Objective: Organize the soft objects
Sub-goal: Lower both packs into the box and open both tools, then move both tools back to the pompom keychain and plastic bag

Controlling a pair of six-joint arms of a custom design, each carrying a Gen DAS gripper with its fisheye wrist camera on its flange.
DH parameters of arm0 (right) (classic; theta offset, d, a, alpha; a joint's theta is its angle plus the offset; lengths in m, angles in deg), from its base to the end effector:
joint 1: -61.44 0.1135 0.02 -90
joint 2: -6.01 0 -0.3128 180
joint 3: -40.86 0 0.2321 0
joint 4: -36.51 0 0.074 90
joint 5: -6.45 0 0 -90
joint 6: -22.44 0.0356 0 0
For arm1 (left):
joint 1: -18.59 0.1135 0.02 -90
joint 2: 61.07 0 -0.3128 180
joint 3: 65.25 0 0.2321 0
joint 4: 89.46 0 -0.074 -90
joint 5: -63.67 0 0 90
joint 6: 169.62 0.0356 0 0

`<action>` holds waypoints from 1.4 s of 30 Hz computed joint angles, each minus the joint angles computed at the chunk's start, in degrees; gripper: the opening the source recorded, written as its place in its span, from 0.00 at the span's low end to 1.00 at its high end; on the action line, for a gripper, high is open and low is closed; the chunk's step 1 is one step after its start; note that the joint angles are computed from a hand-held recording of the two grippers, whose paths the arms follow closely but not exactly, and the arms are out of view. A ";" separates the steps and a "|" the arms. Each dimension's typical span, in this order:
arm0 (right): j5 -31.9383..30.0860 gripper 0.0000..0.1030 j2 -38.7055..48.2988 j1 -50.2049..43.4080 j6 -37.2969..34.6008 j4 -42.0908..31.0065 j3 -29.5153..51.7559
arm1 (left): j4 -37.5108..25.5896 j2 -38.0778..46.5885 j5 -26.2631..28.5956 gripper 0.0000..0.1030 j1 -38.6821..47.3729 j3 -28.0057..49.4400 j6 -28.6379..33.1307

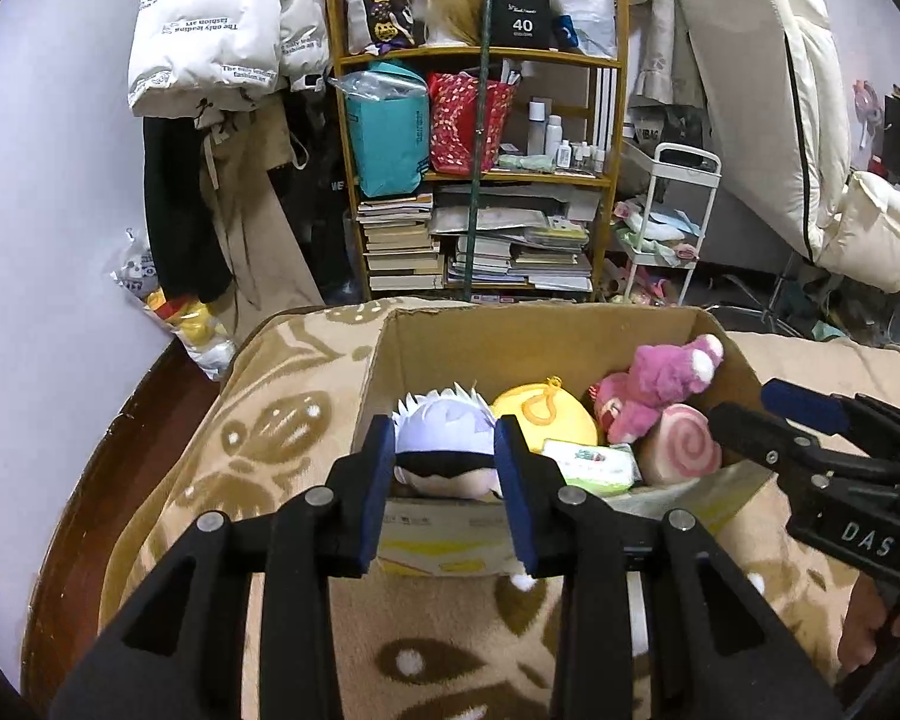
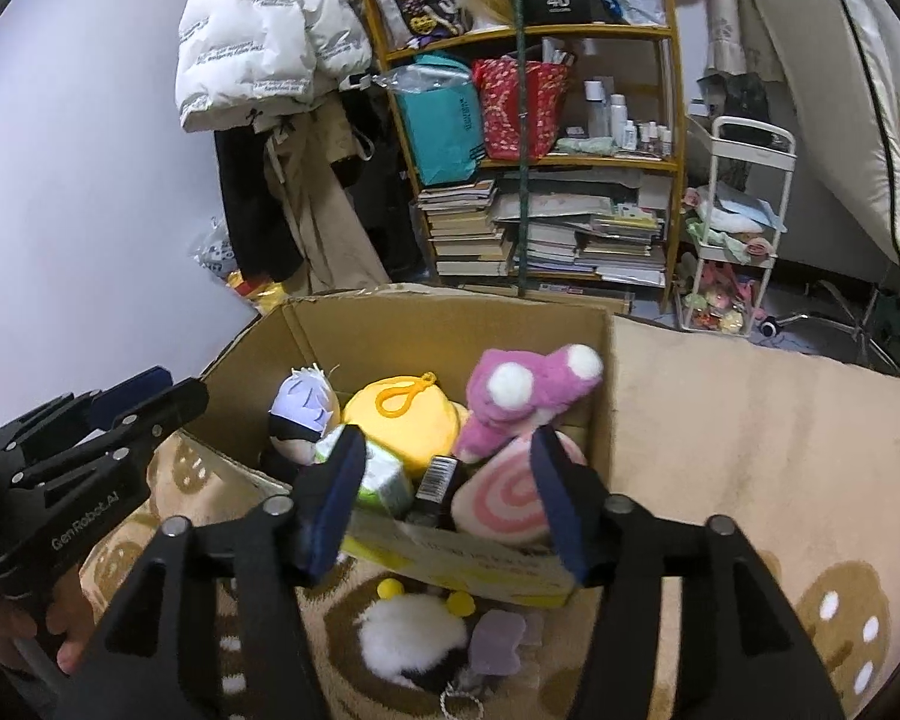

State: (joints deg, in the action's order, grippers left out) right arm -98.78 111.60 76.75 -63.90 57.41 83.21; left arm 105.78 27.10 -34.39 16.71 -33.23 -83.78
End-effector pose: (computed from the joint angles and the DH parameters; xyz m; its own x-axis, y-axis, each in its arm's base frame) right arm 0.2759 0.0852 0.1346 -0.6765 -0.1213 -0.7264 -0.3997 0.8889 0.2238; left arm 0.2219 -0.0023 0.1618 -0.6475 -0.0506 -0.7604 -0.1207 0.9920 0.0368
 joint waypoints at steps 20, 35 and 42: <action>1.77 0.93 -10.80 -4.04 -2.51 -10.37 -6.33 | -14.76 -13.53 -6.00 0.73 -10.18 -2.61 -5.26; 3.49 0.96 -6.51 -3.58 -0.83 -11.27 -6.08 | -11.40 -4.83 -6.99 0.92 -11.51 -2.98 -6.73; 3.41 0.96 -1.70 -4.11 -0.16 -10.68 -3.97 | -7.99 0.43 -5.22 0.92 -10.46 -3.16 -6.76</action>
State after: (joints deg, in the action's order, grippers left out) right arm -95.37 109.91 72.64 -64.05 46.72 79.24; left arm 97.79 27.53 -39.61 6.25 -36.39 -90.54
